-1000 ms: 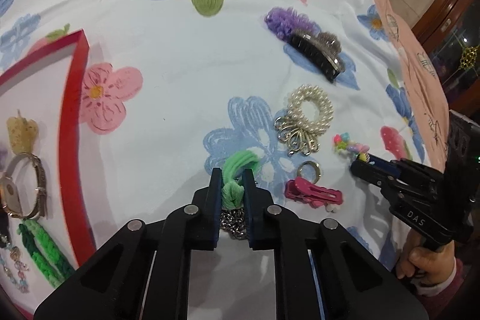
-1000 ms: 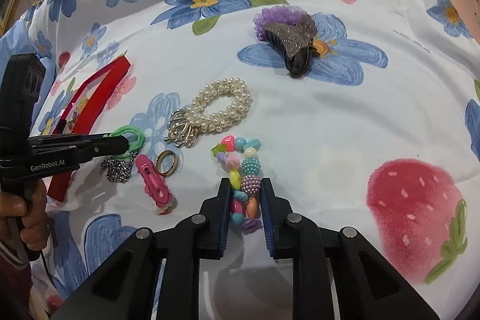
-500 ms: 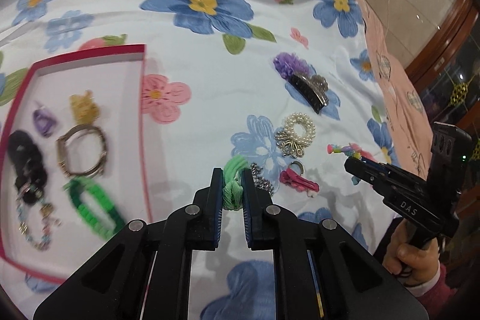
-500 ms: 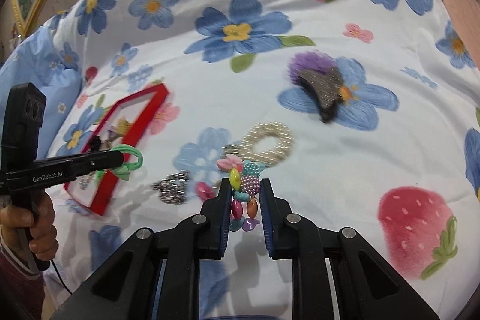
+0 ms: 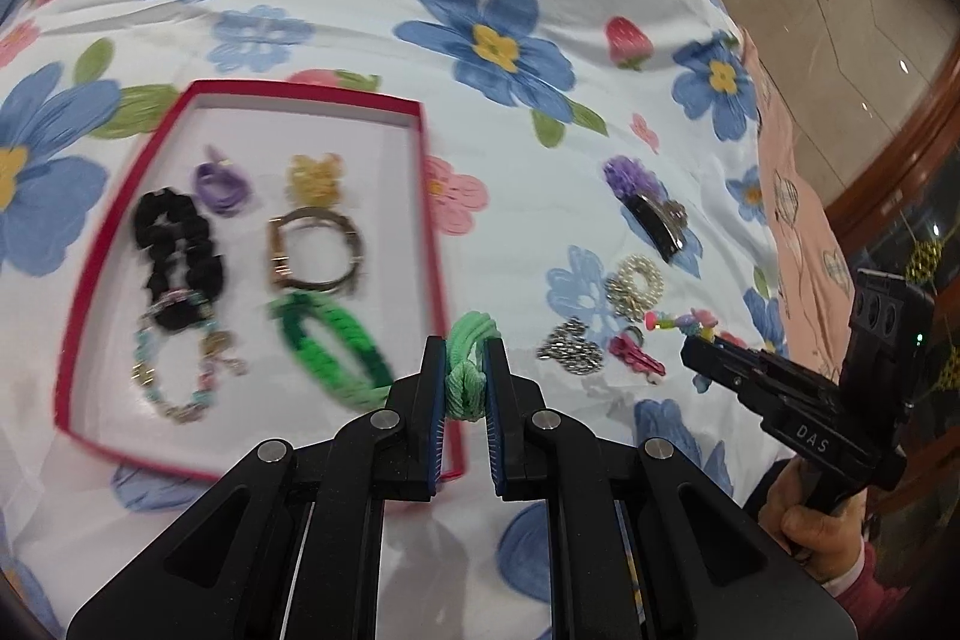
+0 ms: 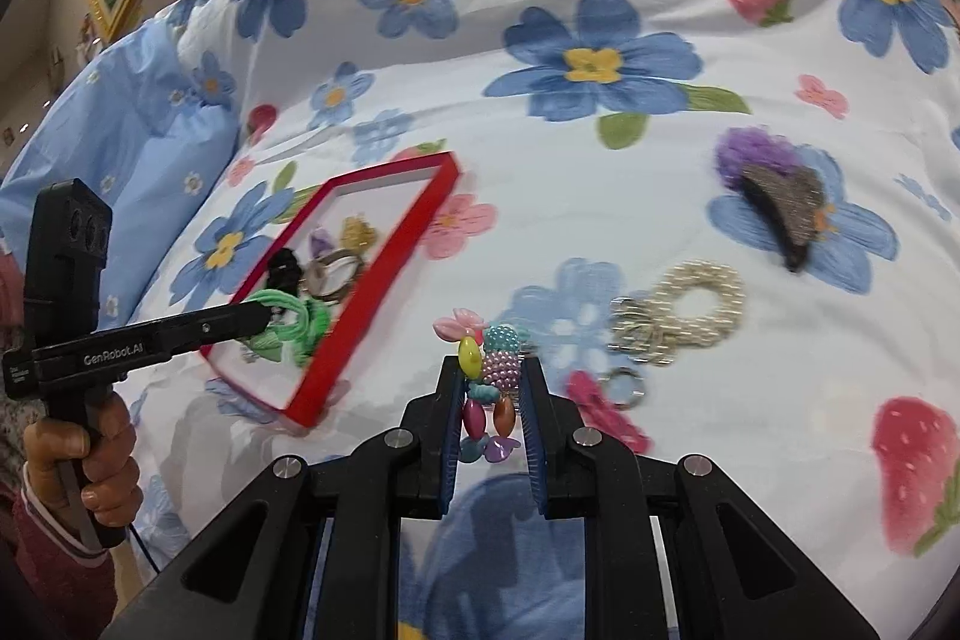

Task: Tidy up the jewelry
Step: 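Carry the hair tie and bead bracelet into the red tray and open both tools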

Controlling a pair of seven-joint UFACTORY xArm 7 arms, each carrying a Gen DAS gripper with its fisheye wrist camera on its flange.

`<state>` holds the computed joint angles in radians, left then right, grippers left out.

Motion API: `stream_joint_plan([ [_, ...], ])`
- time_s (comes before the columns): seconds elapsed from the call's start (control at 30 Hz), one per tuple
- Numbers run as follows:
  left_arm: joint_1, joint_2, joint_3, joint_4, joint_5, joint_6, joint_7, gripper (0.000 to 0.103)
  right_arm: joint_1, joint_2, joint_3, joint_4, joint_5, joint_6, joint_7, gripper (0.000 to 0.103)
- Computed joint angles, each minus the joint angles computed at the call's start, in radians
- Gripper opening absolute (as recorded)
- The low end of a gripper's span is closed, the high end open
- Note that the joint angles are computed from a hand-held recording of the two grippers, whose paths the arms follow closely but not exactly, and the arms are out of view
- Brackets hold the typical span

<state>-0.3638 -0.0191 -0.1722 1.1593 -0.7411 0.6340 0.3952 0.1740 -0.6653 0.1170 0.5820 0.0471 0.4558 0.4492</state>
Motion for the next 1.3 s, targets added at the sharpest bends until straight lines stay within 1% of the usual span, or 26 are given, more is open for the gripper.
stream_joint_plan([
  [0.3,0.044,-0.062,0.053,-0.077,-0.046,0.004,0.011,0.010,0.090,0.121,0.001,0.076,0.051,-0.055,-0.042,0.018],
  [0.53,0.065,-0.078,0.073,-0.106,-0.056,-0.002,0.013,0.010,0.149,0.224,-0.002,0.149,0.093,-0.084,-0.094,0.018],
  [0.87,0.081,-0.074,0.084,-0.120,-0.079,0.004,0.027,0.010,0.186,0.333,0.002,0.239,0.140,-0.098,-0.159,0.018],
  [1.07,0.095,-0.037,0.084,-0.098,-0.086,0.020,0.032,0.010,0.187,0.413,0.010,0.299,0.152,-0.100,-0.189,0.018],
  [1.3,0.124,0.041,0.065,-0.043,-0.035,0.027,0.017,0.010,0.173,0.528,0.024,0.389,0.144,-0.072,-0.218,0.018],
])
